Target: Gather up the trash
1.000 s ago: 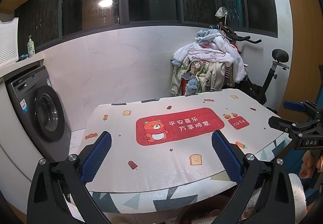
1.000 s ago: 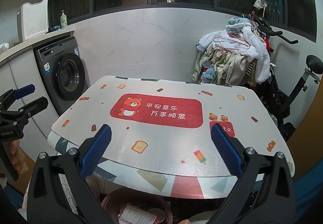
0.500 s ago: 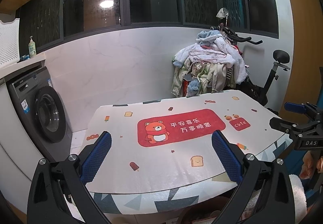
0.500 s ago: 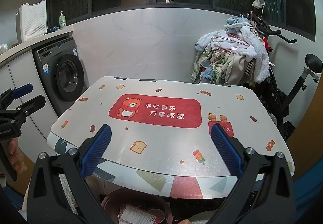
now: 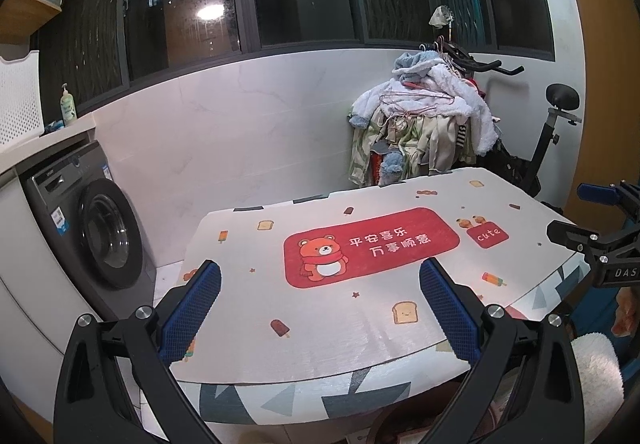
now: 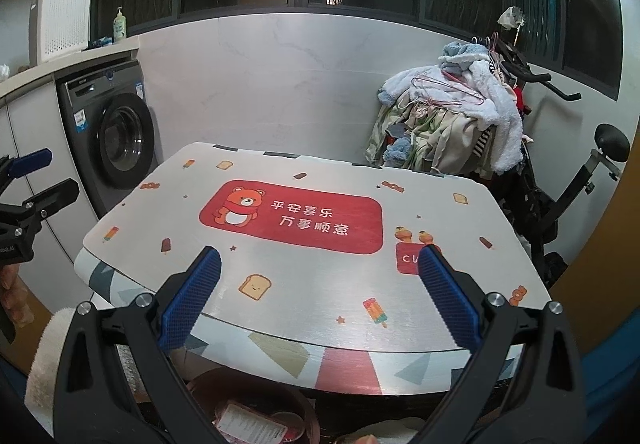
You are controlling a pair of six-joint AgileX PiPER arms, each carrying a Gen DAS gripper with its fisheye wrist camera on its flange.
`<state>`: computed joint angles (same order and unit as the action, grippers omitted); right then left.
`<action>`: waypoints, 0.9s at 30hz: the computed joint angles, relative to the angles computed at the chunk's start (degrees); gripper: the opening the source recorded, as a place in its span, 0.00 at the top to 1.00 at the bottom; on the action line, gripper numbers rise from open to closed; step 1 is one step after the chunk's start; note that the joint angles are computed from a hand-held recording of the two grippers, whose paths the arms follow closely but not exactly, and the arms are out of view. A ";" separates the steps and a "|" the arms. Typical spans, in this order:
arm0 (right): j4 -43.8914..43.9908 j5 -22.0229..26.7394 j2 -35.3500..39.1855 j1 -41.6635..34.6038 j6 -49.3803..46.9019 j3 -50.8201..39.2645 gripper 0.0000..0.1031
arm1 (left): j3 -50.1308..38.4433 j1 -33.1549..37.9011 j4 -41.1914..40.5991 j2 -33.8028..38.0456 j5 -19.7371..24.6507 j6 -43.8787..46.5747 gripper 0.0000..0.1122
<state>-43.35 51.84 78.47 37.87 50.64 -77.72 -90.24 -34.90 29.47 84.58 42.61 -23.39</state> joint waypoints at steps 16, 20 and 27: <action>-0.41 -0.51 -0.60 0.06 1.07 1.96 0.06 | 1.94 -0.92 0.85 -0.76 -0.38 -1.02 0.13; -0.40 -0.56 -0.48 0.04 1.11 1.90 0.06 | 2.13 -1.18 0.97 -0.78 -0.27 -1.15 0.13; -0.41 -0.77 -0.82 0.02 1.34 2.65 0.06 | 2.07 -1.75 1.09 -0.28 0.32 -1.26 0.13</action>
